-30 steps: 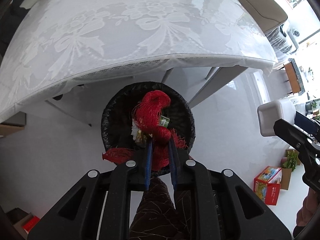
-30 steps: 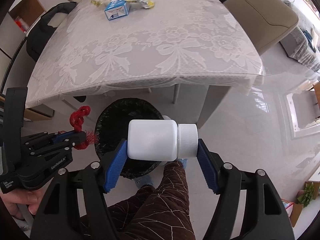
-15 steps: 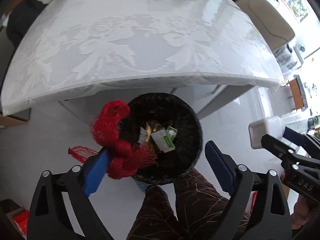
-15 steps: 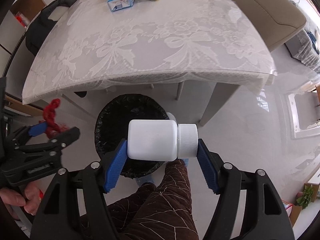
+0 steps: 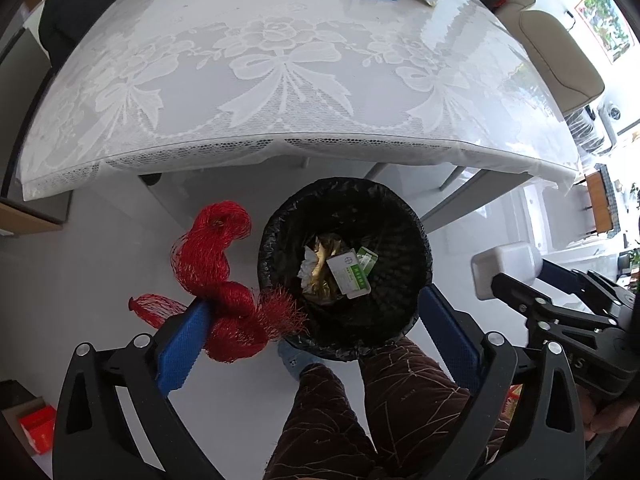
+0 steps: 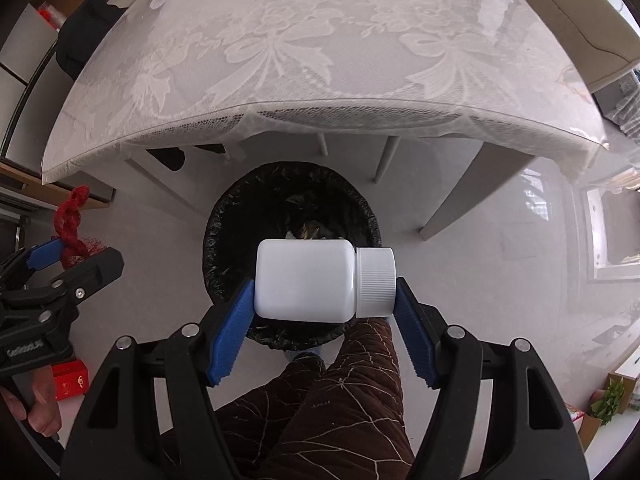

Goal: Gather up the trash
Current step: 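Open the right tool over the bin to drop the pill bottle, then move both open tools back over the table toward the plastic tube and milk carton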

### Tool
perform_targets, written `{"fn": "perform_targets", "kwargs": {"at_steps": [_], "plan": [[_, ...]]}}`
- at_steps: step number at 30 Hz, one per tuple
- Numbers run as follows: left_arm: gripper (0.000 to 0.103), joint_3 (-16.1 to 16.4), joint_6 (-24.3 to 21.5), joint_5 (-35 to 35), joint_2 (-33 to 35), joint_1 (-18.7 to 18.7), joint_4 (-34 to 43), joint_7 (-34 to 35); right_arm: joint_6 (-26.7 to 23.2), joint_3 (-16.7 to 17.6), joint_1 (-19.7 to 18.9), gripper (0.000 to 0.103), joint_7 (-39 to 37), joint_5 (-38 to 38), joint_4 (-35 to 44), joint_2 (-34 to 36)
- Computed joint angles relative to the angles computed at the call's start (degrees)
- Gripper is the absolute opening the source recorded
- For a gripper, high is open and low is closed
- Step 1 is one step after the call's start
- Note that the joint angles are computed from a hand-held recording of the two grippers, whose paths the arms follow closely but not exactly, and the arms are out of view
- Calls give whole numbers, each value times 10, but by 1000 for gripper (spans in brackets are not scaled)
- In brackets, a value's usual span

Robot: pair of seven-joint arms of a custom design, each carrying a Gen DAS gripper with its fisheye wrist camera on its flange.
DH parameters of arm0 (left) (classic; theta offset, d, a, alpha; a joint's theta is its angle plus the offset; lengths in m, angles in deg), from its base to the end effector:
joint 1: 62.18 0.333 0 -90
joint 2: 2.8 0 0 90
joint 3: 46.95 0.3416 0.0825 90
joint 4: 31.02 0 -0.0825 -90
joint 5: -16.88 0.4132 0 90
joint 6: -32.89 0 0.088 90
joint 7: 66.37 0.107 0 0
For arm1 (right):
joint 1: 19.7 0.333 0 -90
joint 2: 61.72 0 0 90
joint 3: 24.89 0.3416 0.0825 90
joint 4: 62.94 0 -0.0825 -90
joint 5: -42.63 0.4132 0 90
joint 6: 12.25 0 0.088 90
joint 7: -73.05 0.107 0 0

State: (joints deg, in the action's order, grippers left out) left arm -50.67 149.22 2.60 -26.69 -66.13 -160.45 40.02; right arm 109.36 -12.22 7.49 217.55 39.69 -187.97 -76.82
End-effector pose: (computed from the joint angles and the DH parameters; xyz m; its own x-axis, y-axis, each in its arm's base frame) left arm 0.4580 -0.0793 0.5598 -0.3343 -0.9298 0.1538 -0.9275 0.2957 -0.2287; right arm 0.3931 0.3349 0.5307 -0.2220 -0.9702 -0.0969 -0.9510 0.2373 -0.1982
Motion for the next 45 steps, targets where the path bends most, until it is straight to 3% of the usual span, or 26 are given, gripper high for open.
{"fn": "perform_targets", "kwargs": {"at_steps": [11, 15, 21, 32, 45], "plan": [[97, 5, -5, -9, 3, 3, 2, 4, 27, -1, 8, 66, -14, -8, 24, 47], [97, 3, -4, -8, 7, 6, 3, -5, 17, -1, 7, 83, -5, -25, 35, 54], [97, 1, 0, -5, 8, 6, 0, -9, 4, -3, 2, 93, 4, -36, 27, 30], [97, -7, 3, -1, 18, 1, 19, -23, -25, -7, -25, 95, -5, -66, 22, -18], [97, -27, 7, 27, 51, -1, 81, -139, 12, -32, -65, 95, -130, -82, 57, -13]]}}
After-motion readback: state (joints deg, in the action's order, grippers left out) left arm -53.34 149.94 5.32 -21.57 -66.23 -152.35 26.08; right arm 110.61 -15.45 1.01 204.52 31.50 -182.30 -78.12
